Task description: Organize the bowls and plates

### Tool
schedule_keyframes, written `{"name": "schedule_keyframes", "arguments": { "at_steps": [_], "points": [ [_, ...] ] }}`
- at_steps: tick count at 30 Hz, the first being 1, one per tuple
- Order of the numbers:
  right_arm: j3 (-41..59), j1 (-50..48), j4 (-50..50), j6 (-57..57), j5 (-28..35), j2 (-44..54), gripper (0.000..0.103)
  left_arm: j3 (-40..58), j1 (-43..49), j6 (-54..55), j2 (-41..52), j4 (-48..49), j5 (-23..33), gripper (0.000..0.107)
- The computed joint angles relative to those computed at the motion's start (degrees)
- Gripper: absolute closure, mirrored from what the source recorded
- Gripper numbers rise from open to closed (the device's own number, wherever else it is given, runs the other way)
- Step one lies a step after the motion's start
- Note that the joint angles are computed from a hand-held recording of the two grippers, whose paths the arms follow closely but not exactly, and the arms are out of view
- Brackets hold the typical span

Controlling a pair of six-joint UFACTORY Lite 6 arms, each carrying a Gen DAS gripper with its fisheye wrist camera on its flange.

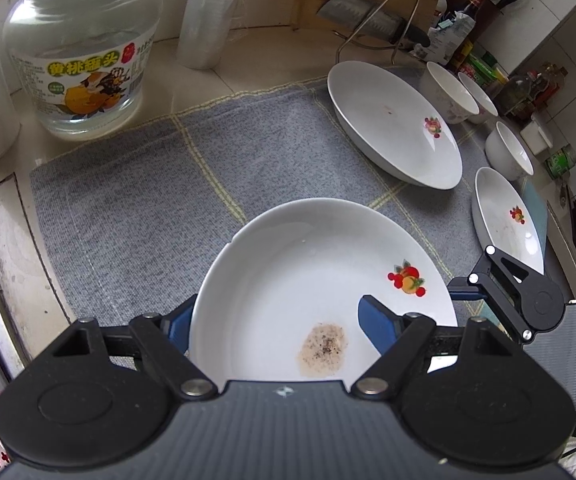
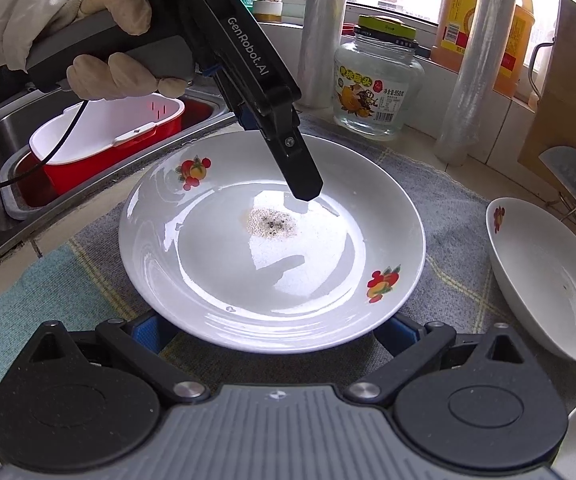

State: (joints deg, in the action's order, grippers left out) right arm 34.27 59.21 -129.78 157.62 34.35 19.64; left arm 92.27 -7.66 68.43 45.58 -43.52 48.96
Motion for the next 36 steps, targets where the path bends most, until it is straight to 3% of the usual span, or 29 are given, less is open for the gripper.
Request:
{"name": "schedule_keyframes", "arguments": {
  "at_steps": [5,9,17,24,29,36],
  "points": [
    [0.54,0.22,0.27,0.28,0.43,1.03,0.0,-0.45,-0.1,0.65,0.46,-0.37,-0.92,0.026],
    [0.7,0.04,0.87,-0.63,0.17,0.81,0.0,-2.91,-0.37,3.04,-0.66,-1.85,-2.68,0.016],
    [-4.79,2.88,12.05,-6.79,-0.01,-7.44,0.0,-19.91,-0.09,16.35,-13.79,-12.1,-16.04,0.016],
    [-8.58,9.38,30.05,-17.19,3.1,-16.27,0.0,-40.47,-1.2,42.82,-32.18,-38.63,-21.09,0.01],
    [-11.31,13.93,42.99,-24.73,7.45,-22.81,0.0,-51.75,-6.55,49.25,-41.55,-50.88,-23.37,0.01],
    [-19.93,25.78,60.72,-29.71,17.27,-36.54,0.0,-65.22,-20.59,63.44,-53.35,-76.61,-28.27,0.009]
  ]
}}
